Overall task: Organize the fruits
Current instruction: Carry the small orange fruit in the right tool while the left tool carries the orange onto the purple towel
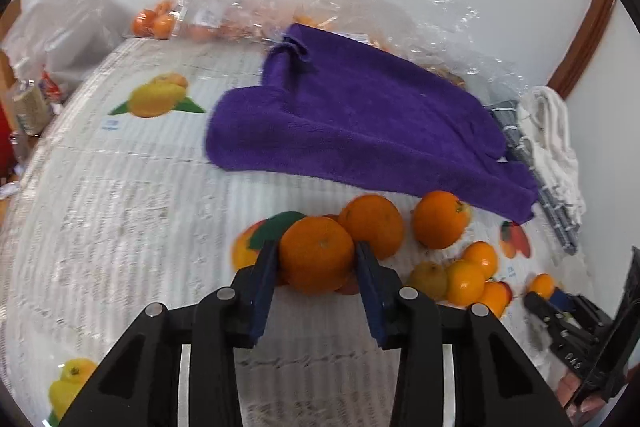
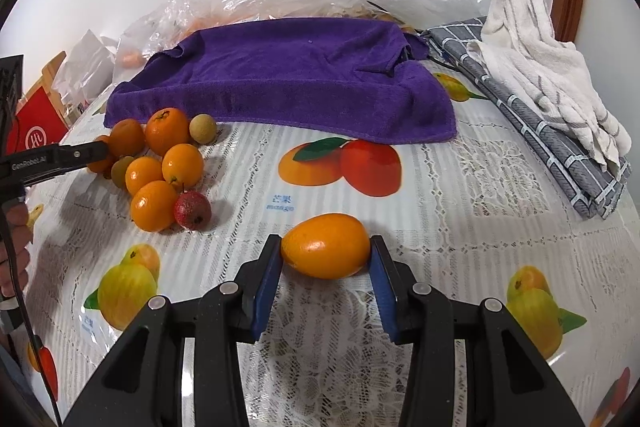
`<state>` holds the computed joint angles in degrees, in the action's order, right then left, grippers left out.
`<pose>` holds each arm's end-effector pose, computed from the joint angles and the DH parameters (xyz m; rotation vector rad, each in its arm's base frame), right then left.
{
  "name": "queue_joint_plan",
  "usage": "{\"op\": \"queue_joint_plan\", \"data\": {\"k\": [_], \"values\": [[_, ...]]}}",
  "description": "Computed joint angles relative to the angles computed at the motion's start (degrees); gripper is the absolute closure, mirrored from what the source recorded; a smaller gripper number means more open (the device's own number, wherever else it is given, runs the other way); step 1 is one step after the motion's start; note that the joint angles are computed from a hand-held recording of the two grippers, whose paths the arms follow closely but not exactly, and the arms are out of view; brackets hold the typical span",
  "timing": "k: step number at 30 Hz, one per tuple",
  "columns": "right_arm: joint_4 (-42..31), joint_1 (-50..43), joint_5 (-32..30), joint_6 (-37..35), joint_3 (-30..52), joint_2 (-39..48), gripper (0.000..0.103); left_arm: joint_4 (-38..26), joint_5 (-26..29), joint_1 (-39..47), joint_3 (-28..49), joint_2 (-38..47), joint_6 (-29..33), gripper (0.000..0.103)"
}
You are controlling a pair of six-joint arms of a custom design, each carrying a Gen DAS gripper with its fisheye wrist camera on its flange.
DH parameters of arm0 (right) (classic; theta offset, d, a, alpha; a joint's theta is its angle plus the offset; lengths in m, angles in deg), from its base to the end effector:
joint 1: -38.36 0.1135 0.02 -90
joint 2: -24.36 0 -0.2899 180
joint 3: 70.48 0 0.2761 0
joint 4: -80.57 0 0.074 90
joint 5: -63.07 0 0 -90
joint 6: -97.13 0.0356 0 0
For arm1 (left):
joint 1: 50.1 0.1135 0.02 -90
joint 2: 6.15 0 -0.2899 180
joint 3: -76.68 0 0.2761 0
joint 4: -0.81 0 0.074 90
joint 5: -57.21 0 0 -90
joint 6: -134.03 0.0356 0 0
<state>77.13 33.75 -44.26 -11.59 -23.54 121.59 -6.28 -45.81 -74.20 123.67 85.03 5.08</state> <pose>0.2967 -0.0133 0.1016 -0.4235 2.4232 0.2040 0.2698 -0.1119 0.1261 -0.4130 2.4106 -0.2113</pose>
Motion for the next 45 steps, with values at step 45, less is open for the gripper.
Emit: {"op": "queue_joint_plan", "data": {"k": [45], "values": [[-17.83,2.17,-1.38,7.13,13.26,-12.63,0.06,-26.48,-11.48,-7.34,16.2,-13.65,2.01,0.066]]}}
